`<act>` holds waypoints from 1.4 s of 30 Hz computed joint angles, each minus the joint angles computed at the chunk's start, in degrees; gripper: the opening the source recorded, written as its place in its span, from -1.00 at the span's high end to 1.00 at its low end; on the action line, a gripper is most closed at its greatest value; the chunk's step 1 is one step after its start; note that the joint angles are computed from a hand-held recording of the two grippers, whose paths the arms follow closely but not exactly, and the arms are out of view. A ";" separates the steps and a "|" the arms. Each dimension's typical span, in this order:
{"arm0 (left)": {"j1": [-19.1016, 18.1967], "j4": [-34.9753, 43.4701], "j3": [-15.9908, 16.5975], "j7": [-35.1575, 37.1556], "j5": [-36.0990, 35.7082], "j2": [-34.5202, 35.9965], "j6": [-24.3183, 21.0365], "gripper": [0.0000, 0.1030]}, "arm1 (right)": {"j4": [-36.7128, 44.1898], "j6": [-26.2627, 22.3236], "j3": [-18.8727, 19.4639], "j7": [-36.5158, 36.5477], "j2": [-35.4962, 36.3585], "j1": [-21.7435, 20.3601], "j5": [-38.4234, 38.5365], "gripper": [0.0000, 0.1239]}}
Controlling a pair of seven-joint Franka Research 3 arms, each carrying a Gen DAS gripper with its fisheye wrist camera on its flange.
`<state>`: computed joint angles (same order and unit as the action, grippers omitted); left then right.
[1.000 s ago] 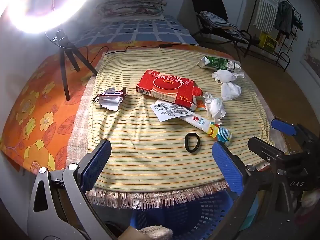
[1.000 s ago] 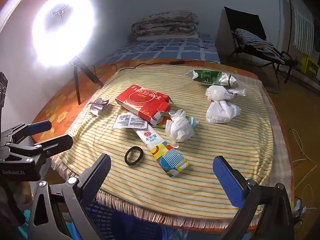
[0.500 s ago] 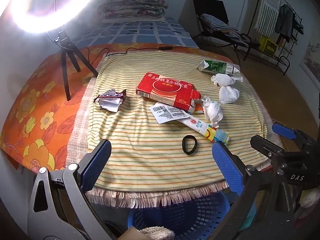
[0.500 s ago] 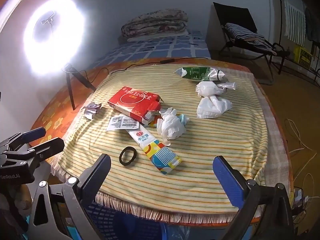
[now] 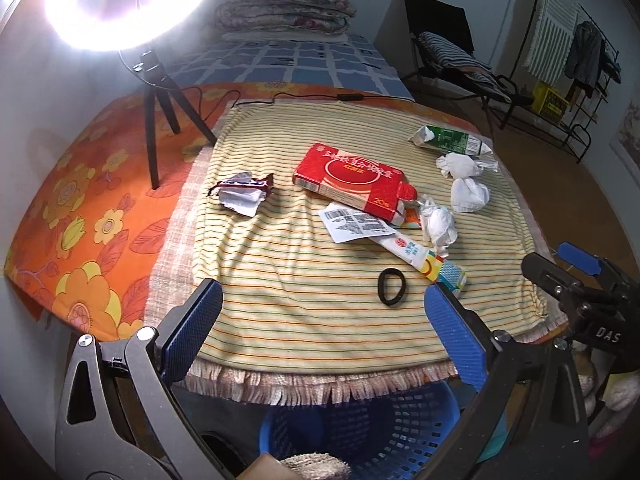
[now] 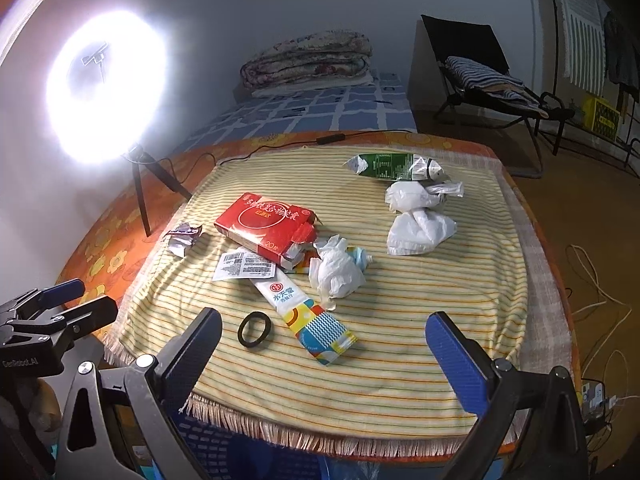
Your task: Collect trash
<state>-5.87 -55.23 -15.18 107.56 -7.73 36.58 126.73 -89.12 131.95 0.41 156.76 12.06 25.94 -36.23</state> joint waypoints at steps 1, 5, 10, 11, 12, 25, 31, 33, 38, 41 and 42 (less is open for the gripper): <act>0.09 0.38 -0.07 0.06 -0.14 0.25 -0.29 -0.99 | -0.02 -0.18 0.01 0.09 -0.08 0.13 -0.25 -0.66; 0.26 -1.27 -0.13 0.85 -0.11 -0.37 1.39 -0.99 | 0.22 -2.14 -0.14 1.00 -0.19 0.92 -3.11 -0.66; -0.07 0.54 0.12 0.45 0.37 1.13 1.03 -0.99 | 0.77 -3.97 -0.06 1.68 0.31 1.13 -4.83 -0.66; -0.10 0.83 0.16 0.32 0.45 1.33 0.99 -0.99 | 1.18 -4.15 -0.05 1.46 0.66 1.10 -4.91 -0.66; -0.10 1.14 0.11 0.18 0.39 1.58 0.92 -0.99 | 1.12 -4.02 -0.09 1.49 0.69 1.11 -5.06 -0.66; 0.04 0.65 -0.13 0.57 0.36 1.51 1.43 -0.99 | 0.78 -3.80 -0.33 1.38 1.03 1.64 -7.50 -0.66; 0.04 1.02 0.11 0.15 0.58 1.67 1.27 -0.99 | 0.31 -3.71 -0.25 1.76 0.44 1.74 -9.21 -0.66; 0.04 1.04 0.09 0.33 0.67 1.70 1.38 -0.99 | 0.23 -3.43 -0.13 1.45 0.40 1.64 -9.35 -0.66; 0.09 1.61 0.10 0.39 0.66 2.05 1.13 -0.99 | 0.08 -2.89 0.09 0.30 0.44 1.57 -9.51 -0.66; 0.15 1.50 0.05 0.46 0.60 2.00 1.22 -0.99 | 0.16 -2.98 0.02 0.12 0.54 1.58 -9.43 -0.66; 0.19 1.92 0.05 0.47 0.57 2.25 1.05 -0.99 | 0.04 -2.74 0.00 0.14 0.52 1.53 -9.31 -0.66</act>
